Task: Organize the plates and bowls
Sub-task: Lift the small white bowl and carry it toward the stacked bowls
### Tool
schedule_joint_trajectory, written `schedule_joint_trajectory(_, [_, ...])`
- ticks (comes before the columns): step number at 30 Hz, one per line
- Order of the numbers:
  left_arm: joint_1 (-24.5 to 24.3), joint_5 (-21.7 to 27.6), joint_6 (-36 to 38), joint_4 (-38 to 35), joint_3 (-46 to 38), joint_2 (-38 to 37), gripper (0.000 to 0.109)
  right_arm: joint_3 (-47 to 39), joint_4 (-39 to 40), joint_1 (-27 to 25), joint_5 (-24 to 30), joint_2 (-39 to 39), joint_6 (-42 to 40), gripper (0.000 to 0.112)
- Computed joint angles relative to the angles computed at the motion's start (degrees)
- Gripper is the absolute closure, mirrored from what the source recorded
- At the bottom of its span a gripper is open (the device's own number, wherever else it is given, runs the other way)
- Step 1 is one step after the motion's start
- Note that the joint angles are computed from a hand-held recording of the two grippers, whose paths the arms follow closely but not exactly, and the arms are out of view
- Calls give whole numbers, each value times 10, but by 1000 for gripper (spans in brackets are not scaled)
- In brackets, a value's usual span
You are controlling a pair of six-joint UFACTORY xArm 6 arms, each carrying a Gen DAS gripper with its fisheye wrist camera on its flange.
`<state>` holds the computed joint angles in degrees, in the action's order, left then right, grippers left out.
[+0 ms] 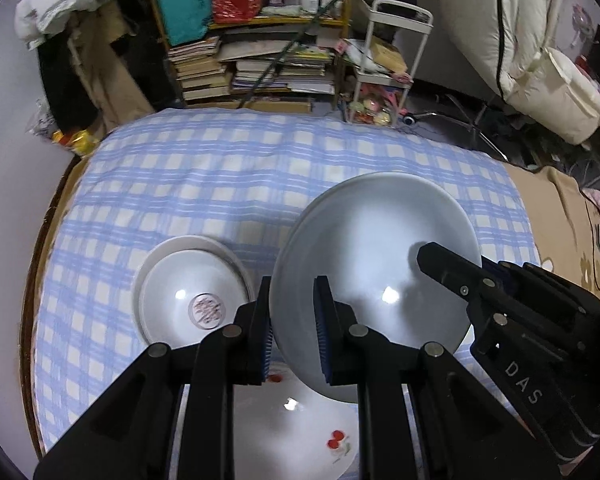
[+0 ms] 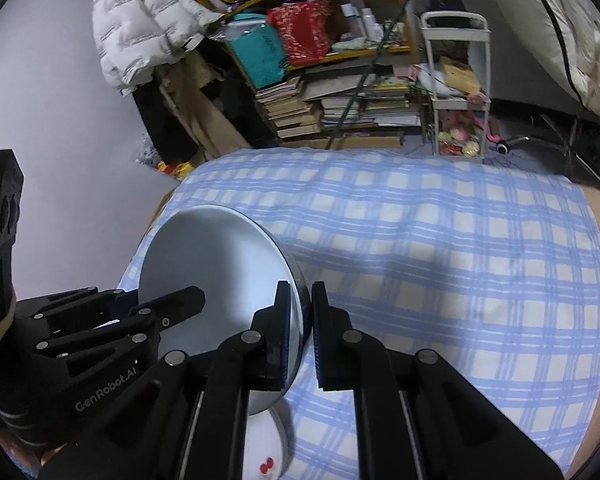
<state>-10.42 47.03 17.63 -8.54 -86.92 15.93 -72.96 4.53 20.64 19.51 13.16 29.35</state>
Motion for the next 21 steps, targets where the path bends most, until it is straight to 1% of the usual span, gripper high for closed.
schedule_joint_trajectory(4, [18,-1,-4,5,10,-15,91,-21,0,15,-1,13,-10,101])
schedule_joint_trajectory(8, [32,-16,-6,13,26,-31,91,-56,-5,27,2,35,-16,101])
schedule_joint_trajectory(13, [64,-13,14,-17,31,-32,91,-101,-4,44,8,64,-37,101])
schedule_joint_trajectory(15, [78,0,28,-44,24,-24,91,-122,-20,50,14,80,-32,101])
schedule_joint_trajectory(16, [84,4,27,-47,20,-18,91,-128,-10,52,15,86,-42,101])
schedule_joint_trajectory(18, [93,-3,26,-52,22,-12,91,-146,9,57,21,102,-61,101])
schedule_joint_trajectory(21, [109,-4,35,-75,18,3,91,-183,-4,64,39,135,-63,101])
